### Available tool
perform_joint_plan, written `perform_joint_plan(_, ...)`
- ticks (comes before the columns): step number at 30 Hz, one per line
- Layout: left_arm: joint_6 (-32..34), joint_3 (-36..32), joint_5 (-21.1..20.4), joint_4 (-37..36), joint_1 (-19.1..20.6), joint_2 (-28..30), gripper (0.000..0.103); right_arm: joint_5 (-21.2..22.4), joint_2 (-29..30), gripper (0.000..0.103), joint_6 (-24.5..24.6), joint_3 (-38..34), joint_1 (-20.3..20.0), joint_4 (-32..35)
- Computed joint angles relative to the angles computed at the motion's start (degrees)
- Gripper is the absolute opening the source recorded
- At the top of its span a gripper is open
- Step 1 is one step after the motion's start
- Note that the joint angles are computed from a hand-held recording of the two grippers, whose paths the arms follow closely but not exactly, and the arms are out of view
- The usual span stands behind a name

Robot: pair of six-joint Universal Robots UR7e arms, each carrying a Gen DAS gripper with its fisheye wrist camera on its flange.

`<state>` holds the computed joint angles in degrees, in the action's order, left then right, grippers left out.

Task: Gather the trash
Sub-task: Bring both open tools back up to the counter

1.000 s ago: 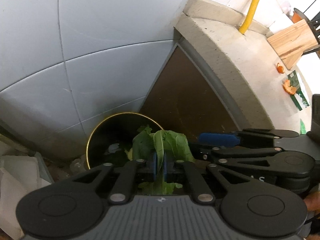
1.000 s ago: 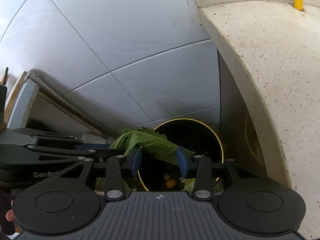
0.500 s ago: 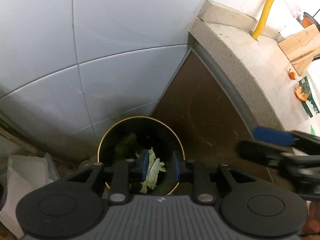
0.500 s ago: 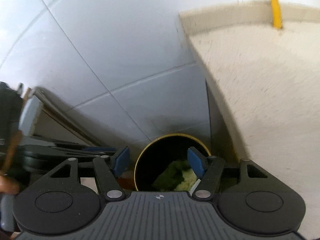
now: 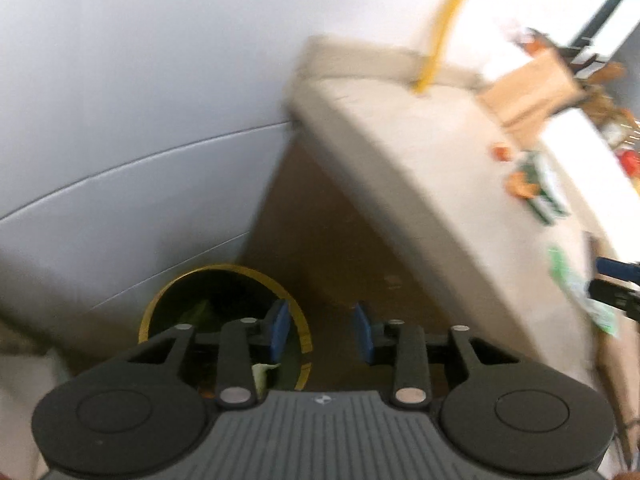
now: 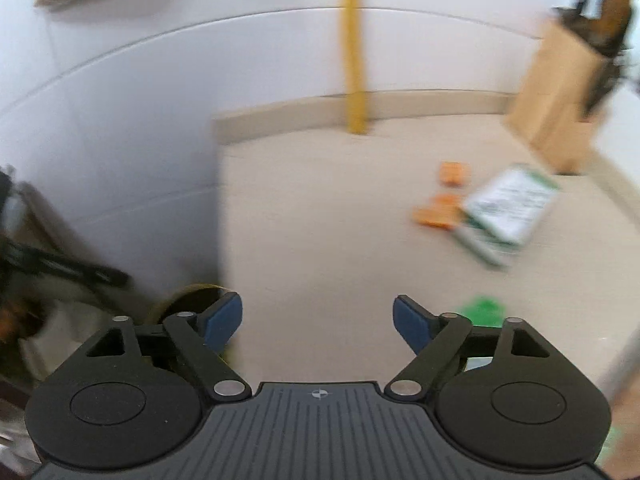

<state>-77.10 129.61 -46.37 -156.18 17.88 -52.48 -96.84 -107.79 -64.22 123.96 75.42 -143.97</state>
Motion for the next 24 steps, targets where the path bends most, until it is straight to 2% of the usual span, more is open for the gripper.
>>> perform_joint_plan(5, 17.4, -6.1, -1.1, -10.3, 0.6, 5.5, 0.037, -2.3, -0.6, 0.101, -6.7, -2.9, -3.1, -0.8)
perform_joint_plan(8, 28.7, -11.1, -3.6, -15.8, 2.0, 8.9, 0.042, -3.7, 0.4, 0.102, -11.5, -4.1, -4.2, -1.6)
perform_joint_plan(10, 35.0, -14.7, -5.3, -16.9, 3.0, 10.8, 0.045, -4.8, 1.4, 0.103, -13.6, -4.9, -4.4, -1.5)
perform_joint_plan(14, 43.7, -22.2, -8.3, -14.9, 5.7, 14.1, 0.05, -6.2, 3.4, 0.103, -14.6, -7.1, -5.1, 0.9)
perform_joint_plan(20, 51.2, -31.4, -11.7, -8.6, 8.7, 18.6, 0.05, -7.5, 5.8, 0.103, -14.9, -9.9, -5.6, 5.0)
perform_joint_plan(24, 55.7, -36.9, -13.5, -4.0, 10.6, 21.2, 0.05, -8.3, 7.5, 0.102, -12.6, -13.5, -6.4, 10.3)
